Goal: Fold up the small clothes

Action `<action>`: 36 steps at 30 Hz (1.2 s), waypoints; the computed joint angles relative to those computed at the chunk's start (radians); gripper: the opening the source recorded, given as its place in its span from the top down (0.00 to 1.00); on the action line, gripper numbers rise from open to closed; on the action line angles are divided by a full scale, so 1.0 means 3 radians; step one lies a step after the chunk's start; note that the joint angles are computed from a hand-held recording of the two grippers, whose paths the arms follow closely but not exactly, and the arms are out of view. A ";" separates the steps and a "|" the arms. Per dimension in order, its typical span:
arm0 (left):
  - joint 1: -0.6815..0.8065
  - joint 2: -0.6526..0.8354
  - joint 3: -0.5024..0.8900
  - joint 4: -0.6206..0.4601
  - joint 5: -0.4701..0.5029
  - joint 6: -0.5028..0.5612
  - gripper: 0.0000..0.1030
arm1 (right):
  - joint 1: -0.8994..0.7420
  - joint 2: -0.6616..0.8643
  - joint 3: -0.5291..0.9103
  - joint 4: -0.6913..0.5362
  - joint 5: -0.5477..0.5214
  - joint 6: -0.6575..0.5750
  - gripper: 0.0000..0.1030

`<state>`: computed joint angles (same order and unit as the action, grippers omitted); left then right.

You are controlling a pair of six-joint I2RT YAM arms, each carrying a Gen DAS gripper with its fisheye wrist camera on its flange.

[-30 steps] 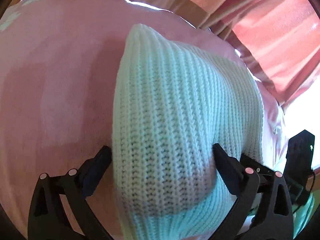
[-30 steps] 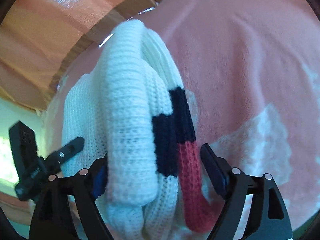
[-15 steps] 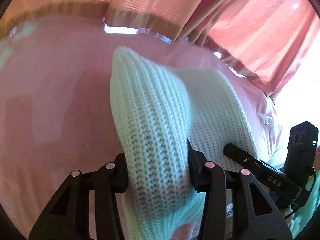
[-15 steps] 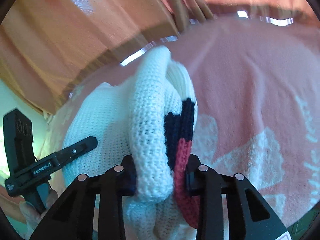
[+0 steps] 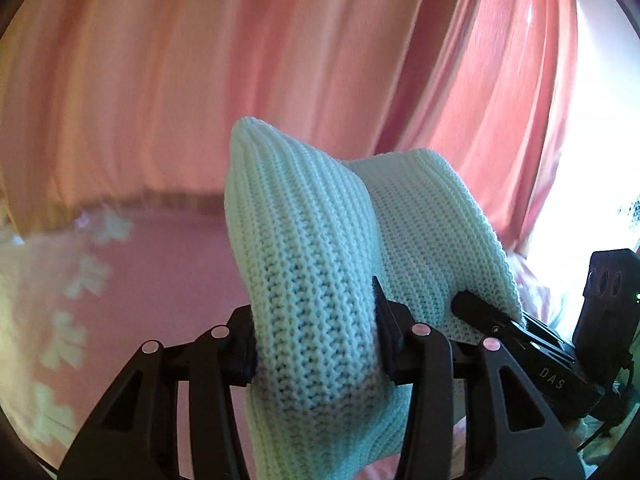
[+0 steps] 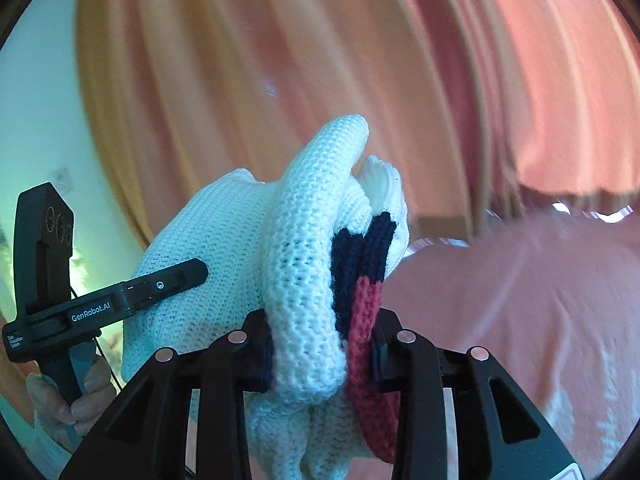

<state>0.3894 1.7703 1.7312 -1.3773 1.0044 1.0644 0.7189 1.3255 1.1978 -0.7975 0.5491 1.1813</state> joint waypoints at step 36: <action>-0.0268 0.0933 -0.0870 0.3014 -0.1795 -0.1178 0.49 | -0.0314 0.2229 0.0367 0.1061 -0.1433 -0.0826 1.00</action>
<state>0.3091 2.0501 1.4703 -0.4731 0.4661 0.7111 0.6248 1.9942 1.3079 -0.4792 0.1192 0.9334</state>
